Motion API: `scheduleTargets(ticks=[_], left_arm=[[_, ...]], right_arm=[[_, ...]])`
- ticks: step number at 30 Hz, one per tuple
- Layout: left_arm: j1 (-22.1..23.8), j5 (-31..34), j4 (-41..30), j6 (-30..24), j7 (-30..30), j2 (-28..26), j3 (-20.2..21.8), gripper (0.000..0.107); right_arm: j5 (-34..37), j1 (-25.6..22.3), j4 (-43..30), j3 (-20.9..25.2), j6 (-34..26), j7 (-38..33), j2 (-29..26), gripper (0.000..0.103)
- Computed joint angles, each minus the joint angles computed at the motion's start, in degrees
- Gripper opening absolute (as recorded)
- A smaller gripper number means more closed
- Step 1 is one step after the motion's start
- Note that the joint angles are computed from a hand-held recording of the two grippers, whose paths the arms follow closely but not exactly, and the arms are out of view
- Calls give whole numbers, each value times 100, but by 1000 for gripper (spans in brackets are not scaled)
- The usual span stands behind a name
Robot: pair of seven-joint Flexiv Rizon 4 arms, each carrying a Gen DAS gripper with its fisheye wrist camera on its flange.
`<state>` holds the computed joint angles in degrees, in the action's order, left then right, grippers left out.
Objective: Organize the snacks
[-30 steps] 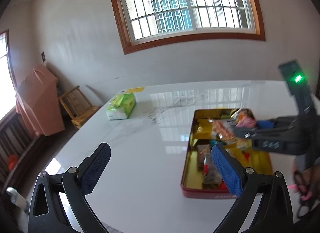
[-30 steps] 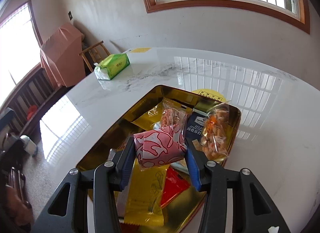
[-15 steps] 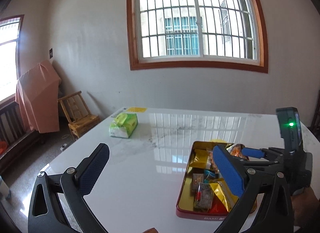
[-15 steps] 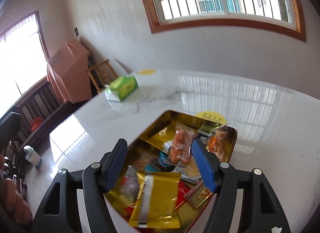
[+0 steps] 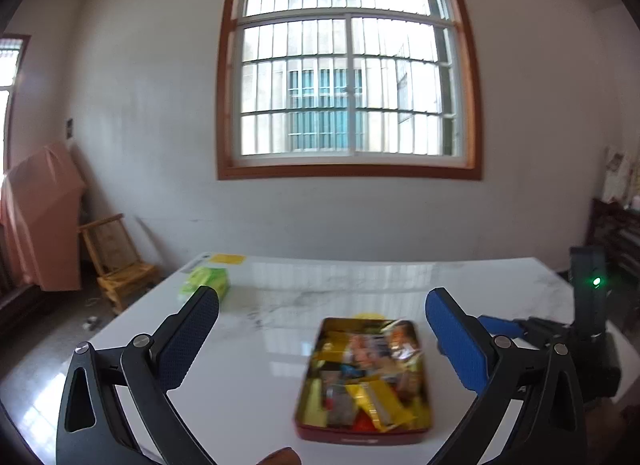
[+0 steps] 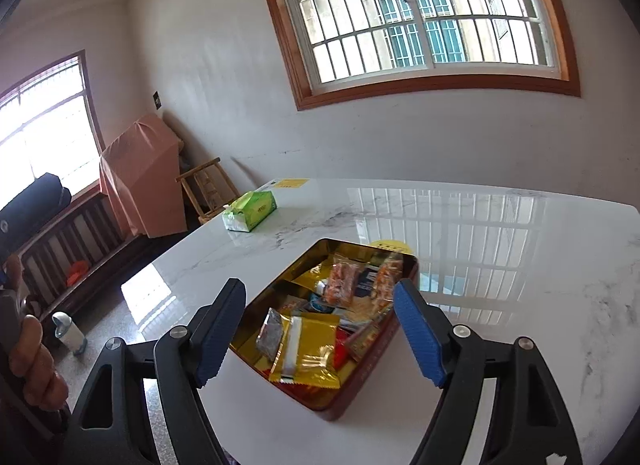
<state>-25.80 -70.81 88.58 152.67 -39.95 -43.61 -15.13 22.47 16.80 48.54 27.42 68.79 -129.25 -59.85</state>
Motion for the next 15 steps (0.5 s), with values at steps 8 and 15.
scheduleTargets(ticks=[8,15], left_arm=[[-114,232,276,-827,-462,335,80,103],[-277,-867,-773,-687,1055,-71,-253,103]], right_arm=[[190,-463,651,104,436,-130,275,76],[-47,-725,814,-207,711,465,235,78]])
